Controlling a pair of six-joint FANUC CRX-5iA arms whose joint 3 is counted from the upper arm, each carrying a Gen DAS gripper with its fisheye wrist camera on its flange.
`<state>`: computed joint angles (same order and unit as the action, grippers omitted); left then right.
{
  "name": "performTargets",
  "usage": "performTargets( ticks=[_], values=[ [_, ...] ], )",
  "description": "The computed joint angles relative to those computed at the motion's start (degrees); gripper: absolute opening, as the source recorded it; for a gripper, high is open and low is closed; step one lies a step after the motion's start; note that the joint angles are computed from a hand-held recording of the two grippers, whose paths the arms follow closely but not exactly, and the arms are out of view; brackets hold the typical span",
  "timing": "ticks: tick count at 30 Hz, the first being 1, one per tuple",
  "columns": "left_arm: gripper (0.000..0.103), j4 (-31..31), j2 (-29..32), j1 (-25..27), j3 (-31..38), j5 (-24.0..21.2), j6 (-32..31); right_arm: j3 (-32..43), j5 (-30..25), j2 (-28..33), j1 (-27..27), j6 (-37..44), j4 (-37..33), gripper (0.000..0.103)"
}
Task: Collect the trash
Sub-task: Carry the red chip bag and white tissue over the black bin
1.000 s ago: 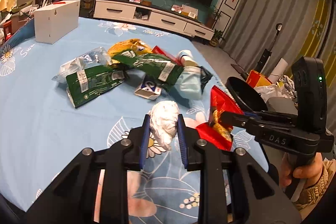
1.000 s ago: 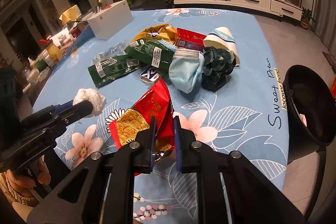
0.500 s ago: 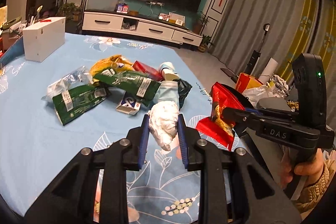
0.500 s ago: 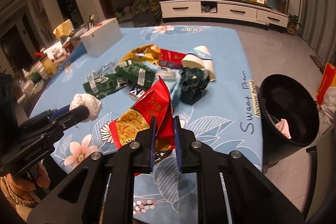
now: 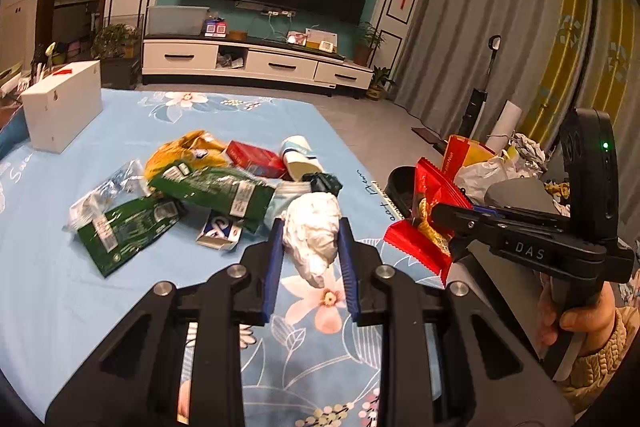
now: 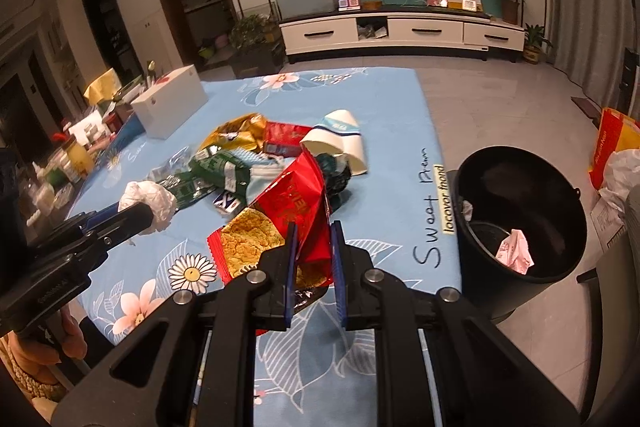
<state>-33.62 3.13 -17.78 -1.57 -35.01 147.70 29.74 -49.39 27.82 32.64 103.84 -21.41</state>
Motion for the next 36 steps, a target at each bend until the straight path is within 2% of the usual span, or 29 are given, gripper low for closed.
performTargets(
  ticks=[13,19,24,29,30,32,33,36],
  values=[
    [0.026,5.27,6.45,0.91,7.43,0.25,-9.81,1.43,1.72,1.49,-3.93,-1.53,-2.52,0.017],
    [0.027,12.64,10.08,2.28,10.43,2.78,-18.4,1.91,2.72,2.42,-5.96,-2.86,-3.7,0.017],
    [0.026,19.86,12.58,3.78,11.19,6.76,-25.27,1.71,4.31,2.87,-7.63,-5.14,-3.73,0.017],
    [0.026,30.02,16.58,5.0,12.8,9.45,-34.93,1.16,6.1,3.45,-9.3,-8.33,-2.59,0.017],
    [0.026,34.42,17.77,5.38,12.81,10.62,-39.08,1.14,6.47,3.7,-9.48,-9.13,-2.08,0.017],
    [0.026,39.36,19.83,5.42,13.88,11.12,-43.73,0.88,7.55,4.11,-9.95,-10.51,-1.34,0.017],
    [0.027,44.15,21.29,5.55,14.2,11.92,-48.37,0.71,7.9,4.21,-10.17,-10.95,-1.14,0.017],
    [0.027,49.43,24.62,5.48,16.93,11.3,-53.33,0.62,9.13,5.02,-10.81,-13.37,0.26,0.017]
  ],
)
